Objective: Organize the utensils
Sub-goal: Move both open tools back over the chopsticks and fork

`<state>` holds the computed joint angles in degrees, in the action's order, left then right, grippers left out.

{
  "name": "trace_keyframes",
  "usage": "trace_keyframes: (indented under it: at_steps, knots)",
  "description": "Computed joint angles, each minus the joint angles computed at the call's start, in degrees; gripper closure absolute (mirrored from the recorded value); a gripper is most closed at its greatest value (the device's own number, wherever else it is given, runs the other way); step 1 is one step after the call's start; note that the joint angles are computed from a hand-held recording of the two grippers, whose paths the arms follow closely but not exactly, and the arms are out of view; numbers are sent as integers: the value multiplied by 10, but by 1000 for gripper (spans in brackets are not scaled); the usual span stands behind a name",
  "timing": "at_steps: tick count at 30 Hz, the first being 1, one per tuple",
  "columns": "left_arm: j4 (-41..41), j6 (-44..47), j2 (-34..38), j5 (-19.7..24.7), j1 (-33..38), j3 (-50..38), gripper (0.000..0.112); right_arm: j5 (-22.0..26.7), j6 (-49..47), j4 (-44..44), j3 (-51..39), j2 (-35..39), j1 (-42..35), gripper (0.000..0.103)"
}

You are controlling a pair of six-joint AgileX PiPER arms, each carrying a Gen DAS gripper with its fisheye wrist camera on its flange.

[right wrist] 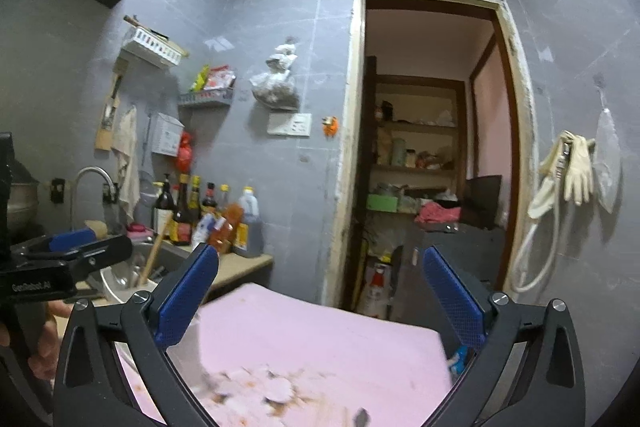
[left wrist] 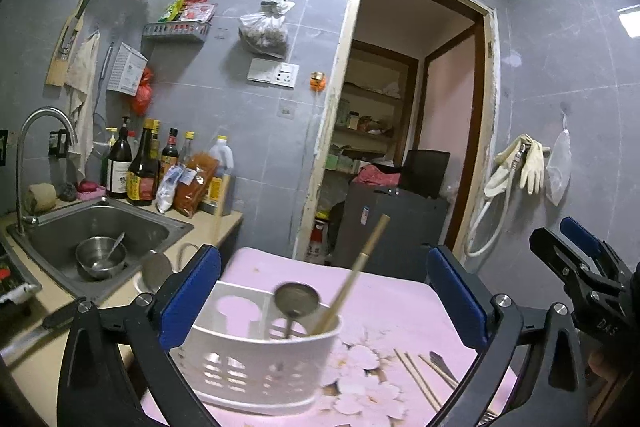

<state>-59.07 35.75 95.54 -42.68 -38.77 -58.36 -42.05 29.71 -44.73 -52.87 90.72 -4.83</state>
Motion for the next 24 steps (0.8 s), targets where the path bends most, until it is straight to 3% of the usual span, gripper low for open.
trace_keyframes:
  at_steps: [4,9,17,20,24]
  knots:
    - [-23,19,27,4,-22,-24,11,-14,34,-55,-4,16,-47,0]
    - [-67,67,71,40,-35,-70,11,-8,61,-111,-19,44,-83,0]
    - [-175,185,144,96,-43,-152,11,50,136,-219,-70,107,-104,1]
    - [-221,237,168,111,-42,-178,11,90,200,-289,-100,129,-98,1]
    - [-302,331,201,131,-39,-222,11,99,357,-446,-153,165,-101,1]
